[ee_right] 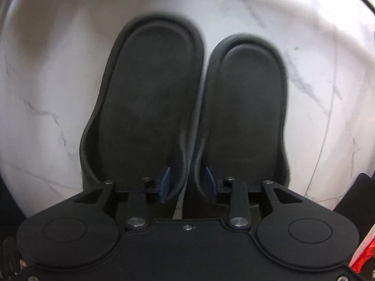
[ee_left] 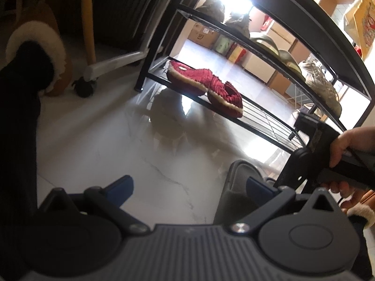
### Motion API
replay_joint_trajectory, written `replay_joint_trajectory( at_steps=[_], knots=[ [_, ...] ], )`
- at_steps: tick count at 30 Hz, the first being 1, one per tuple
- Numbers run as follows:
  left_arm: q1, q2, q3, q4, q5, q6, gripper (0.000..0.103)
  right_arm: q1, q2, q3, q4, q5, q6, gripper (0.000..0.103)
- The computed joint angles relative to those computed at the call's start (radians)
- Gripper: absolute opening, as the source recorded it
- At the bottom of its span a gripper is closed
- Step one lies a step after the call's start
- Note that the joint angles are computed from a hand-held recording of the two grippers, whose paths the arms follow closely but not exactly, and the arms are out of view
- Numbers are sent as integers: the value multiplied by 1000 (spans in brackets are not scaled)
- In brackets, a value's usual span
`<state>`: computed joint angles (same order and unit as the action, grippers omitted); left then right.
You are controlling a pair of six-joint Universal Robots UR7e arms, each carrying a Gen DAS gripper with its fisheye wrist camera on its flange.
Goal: Organize scattered shoes
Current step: 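Lift both black slides off the floor with the right gripper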
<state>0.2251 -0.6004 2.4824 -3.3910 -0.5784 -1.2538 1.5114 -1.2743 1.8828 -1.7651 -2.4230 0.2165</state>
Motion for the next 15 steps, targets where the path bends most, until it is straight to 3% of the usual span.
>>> replay_joint_trajectory(
  at_steps=[9, 15],
  knots=[
    [-8, 3, 11, -54, 27, 22, 103, -5, 179, -225, 457, -26, 224, 38],
    [18, 1, 9, -97, 14, 15, 102, -29, 261, -326, 611, -1, 308, 38]
  ],
)
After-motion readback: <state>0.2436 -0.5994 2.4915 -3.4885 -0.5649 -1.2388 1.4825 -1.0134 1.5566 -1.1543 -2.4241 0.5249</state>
